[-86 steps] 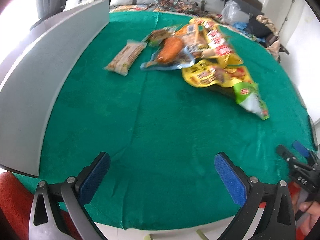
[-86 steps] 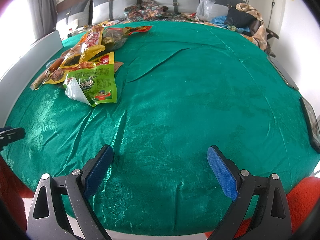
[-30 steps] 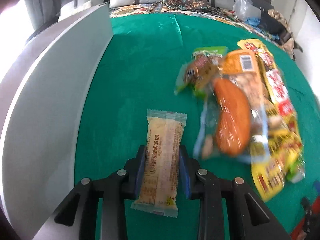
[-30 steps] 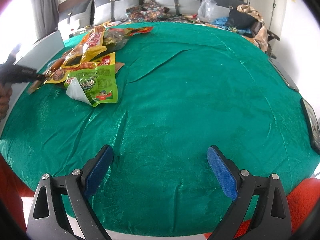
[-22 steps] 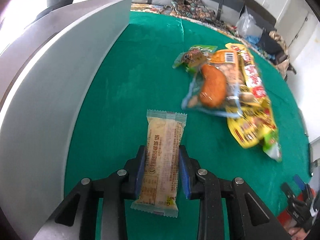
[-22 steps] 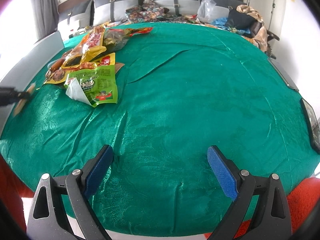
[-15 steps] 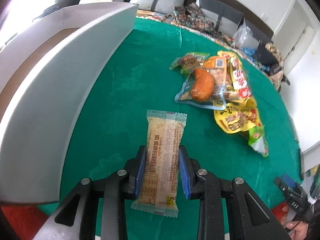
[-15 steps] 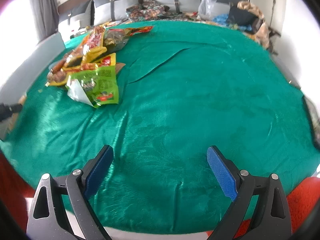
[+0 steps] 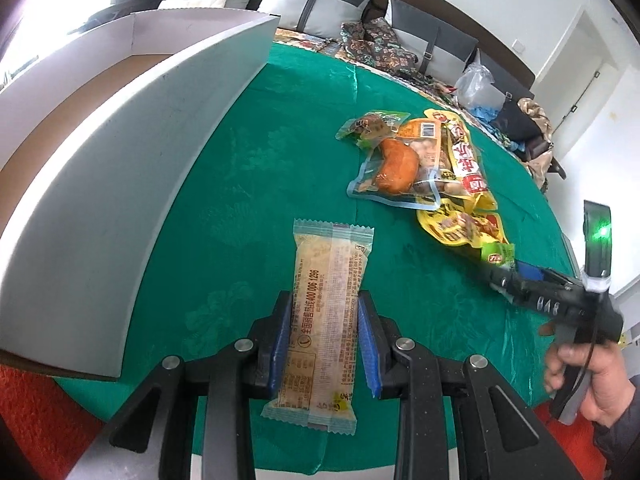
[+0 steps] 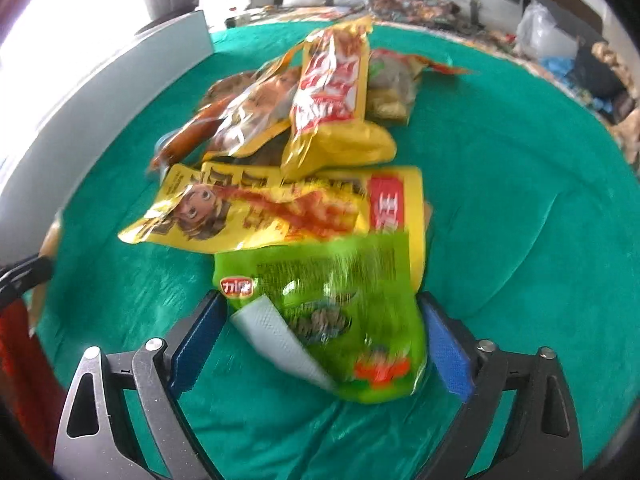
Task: Organize snacks
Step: 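Lift the pastry bar with the left tool while the right tool grasps the green bag, then drop the pastry bar into the box with the left tool while the right drops the green bag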
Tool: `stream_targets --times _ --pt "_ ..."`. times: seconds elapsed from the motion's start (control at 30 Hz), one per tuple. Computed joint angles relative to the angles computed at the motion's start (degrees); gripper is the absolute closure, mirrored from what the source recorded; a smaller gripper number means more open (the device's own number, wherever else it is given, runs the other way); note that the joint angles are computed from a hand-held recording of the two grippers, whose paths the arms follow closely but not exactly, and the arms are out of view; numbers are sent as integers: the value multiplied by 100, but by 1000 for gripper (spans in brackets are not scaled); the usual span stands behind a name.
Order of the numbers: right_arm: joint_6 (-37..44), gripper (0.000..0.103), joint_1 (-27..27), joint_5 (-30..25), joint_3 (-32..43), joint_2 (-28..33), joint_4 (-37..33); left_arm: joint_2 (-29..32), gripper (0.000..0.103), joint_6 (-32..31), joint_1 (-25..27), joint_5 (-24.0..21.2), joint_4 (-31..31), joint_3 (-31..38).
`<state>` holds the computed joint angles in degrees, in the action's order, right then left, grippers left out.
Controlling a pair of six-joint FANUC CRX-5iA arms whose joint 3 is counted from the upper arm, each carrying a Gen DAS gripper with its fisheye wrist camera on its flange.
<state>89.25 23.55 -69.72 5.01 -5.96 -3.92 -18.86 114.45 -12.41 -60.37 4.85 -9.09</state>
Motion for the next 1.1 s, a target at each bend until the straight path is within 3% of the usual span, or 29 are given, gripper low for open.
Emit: stream_targets --times 0.03,0.07,0.1,0.37,0.43,0.63,0.9,0.97,1.0,1.03,1.1 --pt "-150 26 -84 -53 67 -2 -111 -22 72 -40 12 24 20 -22" --pt "-292 28 -221 -230 195 26 -305 -40 72 -87 38 55 65 -53" --pt "-417 45 -344 -366 285 32 -460 -60 72 -153 85 98 159 -105" --pt "-753 47 -1322 -975 667 -101 -1537 -138 72 -482 280 251 762 -286" --pt "-813 47 -1443 -1088 903 -40 -1722 -256 72 -650 441 286 1187 -366" --pt "-877 47 -692 -1354 1896 267 -2063 -777 72 -962 1271 74 1611 -167" --pt "-1154 41 946 -1433 4118 1515 -3015 -1096 72 -1512 3371 -920 1100 433" --pt "-1338 27 1309 -1463 4696 1992 -3069 -969 64 -1516 3591 -1296 667 662" --pt "-1496 17 1468 -1538 4974 2239 -3018 -980 49 -1560 3702 -1380 580 652" --pt "-1754 16 1631 -1737 5331 2542 -2882 -995 34 -1573 3796 -1465 491 649" --pt "-2072 16 1729 -1925 5673 2884 -2857 -1125 25 -1545 3940 -1474 358 524"
